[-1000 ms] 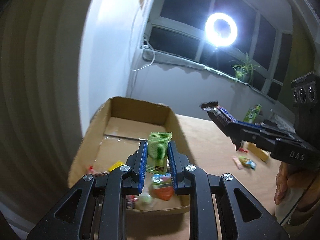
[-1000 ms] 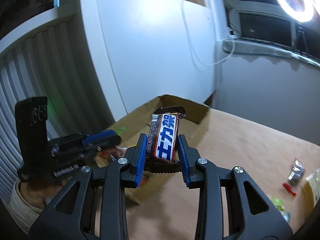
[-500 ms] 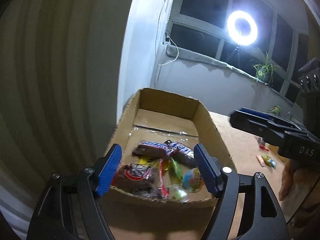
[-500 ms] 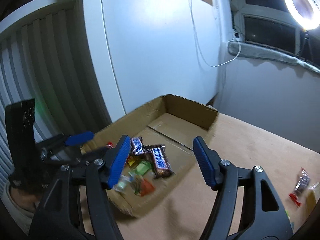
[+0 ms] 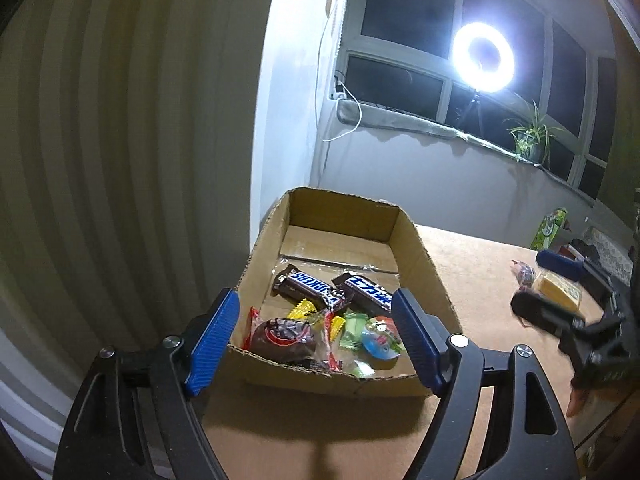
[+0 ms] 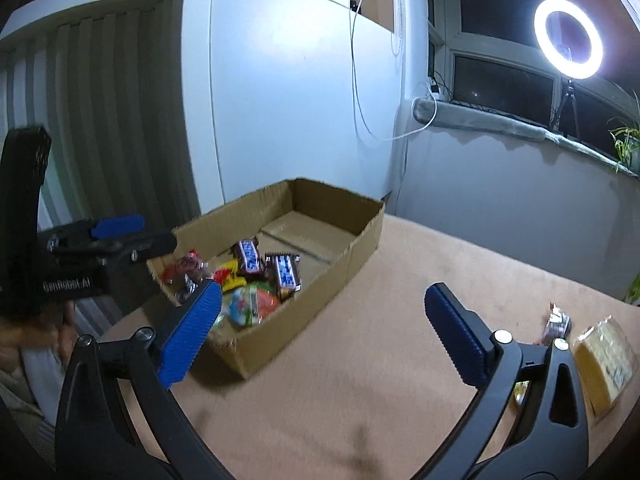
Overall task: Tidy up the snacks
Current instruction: 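Move both grippers back to the remaining snacks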
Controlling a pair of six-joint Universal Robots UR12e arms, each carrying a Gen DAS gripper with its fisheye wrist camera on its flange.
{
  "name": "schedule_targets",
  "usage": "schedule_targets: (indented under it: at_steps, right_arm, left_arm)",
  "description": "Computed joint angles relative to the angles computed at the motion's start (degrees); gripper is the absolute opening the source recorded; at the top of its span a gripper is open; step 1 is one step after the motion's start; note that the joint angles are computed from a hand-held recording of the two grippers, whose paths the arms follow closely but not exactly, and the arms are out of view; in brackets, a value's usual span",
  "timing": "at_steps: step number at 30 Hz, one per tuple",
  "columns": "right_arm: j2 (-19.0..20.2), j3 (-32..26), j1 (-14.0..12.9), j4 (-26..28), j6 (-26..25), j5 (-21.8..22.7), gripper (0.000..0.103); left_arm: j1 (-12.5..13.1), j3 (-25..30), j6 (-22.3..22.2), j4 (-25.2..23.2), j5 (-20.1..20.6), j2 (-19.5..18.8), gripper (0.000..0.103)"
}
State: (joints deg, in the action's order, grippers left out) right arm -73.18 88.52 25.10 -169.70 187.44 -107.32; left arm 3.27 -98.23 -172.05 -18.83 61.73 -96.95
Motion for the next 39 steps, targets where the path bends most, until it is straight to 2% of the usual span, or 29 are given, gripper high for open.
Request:
schedule_targets:
  at_steps: [13,25,33,39]
  right_arm:
    - [-3.36,6.53,0.05,-0.88,3.19,-0.54,0.103]
    - [-6.96,11.51,-2.02,-1.65,6.16,-1.72,0.103]
    - [-11.01,15.88,-5.29,3.33,10.14,-3.90,0.103]
    - [-13.51,17.70,-8.03,8.96,9.49,-0.62,0.103]
  left_arm:
    - [-1.95,-0.54,3.11,-0.43,-1.47,1.39,0.079]
    - [-5.26,-0.12,6.68,-2.66,-1.97,1.94,0.079]
    - [-8.50,0.45,10.48,-6.43,-3.31,1.52,0.079]
    - [-11.50,1.43,14.56,-10.94,-3.98,0.39,0.079]
